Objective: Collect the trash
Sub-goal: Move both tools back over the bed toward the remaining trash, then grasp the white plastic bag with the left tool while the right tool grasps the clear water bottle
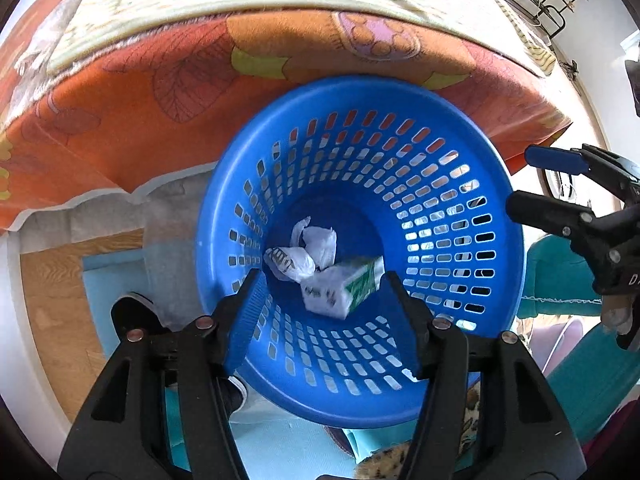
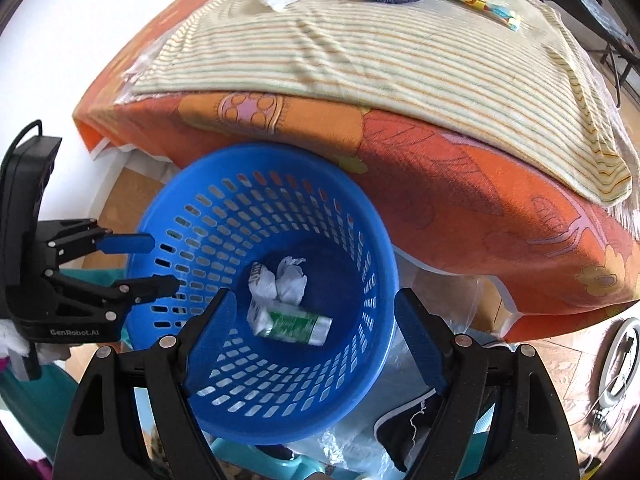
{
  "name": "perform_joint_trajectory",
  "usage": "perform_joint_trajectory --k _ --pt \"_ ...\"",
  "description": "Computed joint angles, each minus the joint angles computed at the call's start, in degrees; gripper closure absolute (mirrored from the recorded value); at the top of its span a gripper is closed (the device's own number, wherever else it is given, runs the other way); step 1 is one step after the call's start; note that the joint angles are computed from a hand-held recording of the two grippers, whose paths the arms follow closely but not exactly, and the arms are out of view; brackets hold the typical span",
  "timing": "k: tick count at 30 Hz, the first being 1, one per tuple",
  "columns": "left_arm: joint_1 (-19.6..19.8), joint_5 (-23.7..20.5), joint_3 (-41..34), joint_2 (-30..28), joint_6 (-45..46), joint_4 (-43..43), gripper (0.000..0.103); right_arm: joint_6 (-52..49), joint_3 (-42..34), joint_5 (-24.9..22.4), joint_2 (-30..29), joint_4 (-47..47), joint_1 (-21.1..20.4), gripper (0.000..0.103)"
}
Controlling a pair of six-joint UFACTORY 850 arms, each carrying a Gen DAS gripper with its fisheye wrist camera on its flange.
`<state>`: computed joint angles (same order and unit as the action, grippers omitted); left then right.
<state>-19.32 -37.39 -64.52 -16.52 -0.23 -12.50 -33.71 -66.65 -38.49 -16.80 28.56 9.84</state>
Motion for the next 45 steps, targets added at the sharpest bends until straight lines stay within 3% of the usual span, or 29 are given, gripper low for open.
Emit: perform_joint_trajectory --k 14,26,40,45 --pt "1.3 1.93 -3.98 0.58 -0.58 -0.22 0.042 -2.59 -2.29 1.42 0.87 6.07 -2.26 0.022" --pt "3.4 2.84 -14.27 -2.49 -2.45 2.4 0.042 -0.8 -9.47 2.14 -1.42 9.52 -4.78 0.022" --pt "9.29 -0.06 -32.6 -14.02 0.46 -4.01 0.042 3.88 -21.41 0.74 -8.29 10.42 -6.56 0.021" --pt "10.41 -1.82 -39.82 -19.36 -1.13 -4.14 0.034 8.4 -27.7 -1.01 -12.66 8.91 -7.3 0.021"
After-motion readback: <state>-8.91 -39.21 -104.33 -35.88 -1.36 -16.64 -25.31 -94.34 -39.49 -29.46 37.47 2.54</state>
